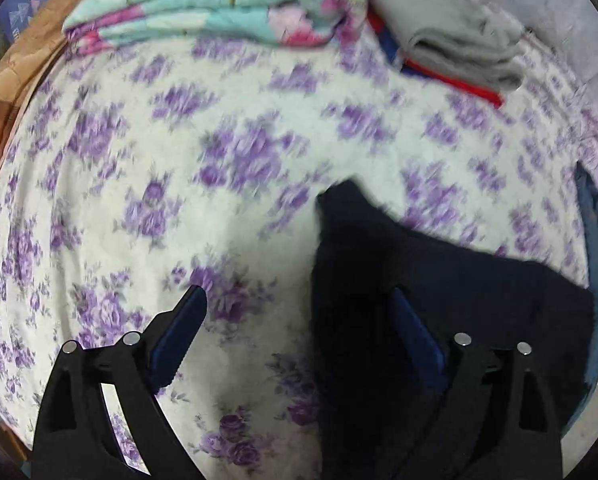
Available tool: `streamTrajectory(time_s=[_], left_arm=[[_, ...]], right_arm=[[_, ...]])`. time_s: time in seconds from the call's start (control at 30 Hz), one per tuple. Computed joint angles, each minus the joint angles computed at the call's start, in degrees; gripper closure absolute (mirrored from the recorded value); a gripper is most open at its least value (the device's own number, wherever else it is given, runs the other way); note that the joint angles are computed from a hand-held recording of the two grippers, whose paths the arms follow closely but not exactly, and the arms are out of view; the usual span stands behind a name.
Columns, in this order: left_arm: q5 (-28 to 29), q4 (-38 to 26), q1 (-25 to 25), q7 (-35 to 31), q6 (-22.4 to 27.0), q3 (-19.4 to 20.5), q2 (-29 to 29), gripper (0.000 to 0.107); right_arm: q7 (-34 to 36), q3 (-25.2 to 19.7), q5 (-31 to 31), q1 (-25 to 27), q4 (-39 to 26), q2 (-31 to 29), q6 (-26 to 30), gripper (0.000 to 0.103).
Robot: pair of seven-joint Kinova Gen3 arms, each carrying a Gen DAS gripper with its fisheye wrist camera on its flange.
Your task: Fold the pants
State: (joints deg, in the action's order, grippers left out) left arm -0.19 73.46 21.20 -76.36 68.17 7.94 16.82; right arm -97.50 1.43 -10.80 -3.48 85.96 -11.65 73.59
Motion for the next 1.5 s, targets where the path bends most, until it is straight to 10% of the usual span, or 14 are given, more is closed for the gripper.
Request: streamTrajectory(time_s=[0.27,0.43,0.53,0.63,0.8,0.93,1.03,1.2,1.33,1.5], left_arm=[[-1.9,-6.9,3.0,-1.5,3.1,-0.8,7.3,0.009],[6.6,-1.6,-5.2,-4.5,0.6,1.0,4.8,0.008],[7.4,2.2,-3.3,-3.0,-0.5,-2.4,1.2,0.009],[10.5,6.2,-2.9,-2.7,-0.7,-4.5,-3.5,0.010],[16.6,9.3,-8.1,-12.7,2.2,4.2,-8.4,0.010],[10.7,11.9,0.1,-14.0,4.1,0.5,-7.1,0.008],[14.2,16.7,-1.9,-13.2,2.0,-0.7,-8.2,0.008],[18.4,18.3,-7.8,-16.9,4.3,-0.5,-10.5,0.008],[20.3,19.3,-9.6,-17.4,5.4,-1.8,-11.5,0.008],[21.2,21.4,-10.6,-16.3,4.8,-2.2,-13.0,0.008]], right_arm=[[6.1,-2.5,-11.5,-1.4,0.6,15.8,-2.7,0.096],[11.6,5.2,-20.4,6.4,7.0,10.4,-0.3,0.103],[10.8,9.1,-20.6,5.0,9.1,6.6,0.6,0.093],[7.8,5.5,-14.7,1.7,8.9,2.1,-3.0,0.024],[7.1,4.1,-14.7,-11.1,7.6,0.5,-2.4,0.023],[13.2,-1.6,-7.6,-12.5,8.1,5.4,3.7,0.024],[19.1,3.4,-10.0,-12.8,10.4,3.2,6.2,0.030],[24.4,8.8,-17.9,-1.9,7.1,3.5,14.2,0.030],[23.4,7.0,-26.2,4.3,6.9,2.9,9.3,0.022],[22.0,-3.9,-33.7,7.5,5.3,9.7,2.4,0.020]])
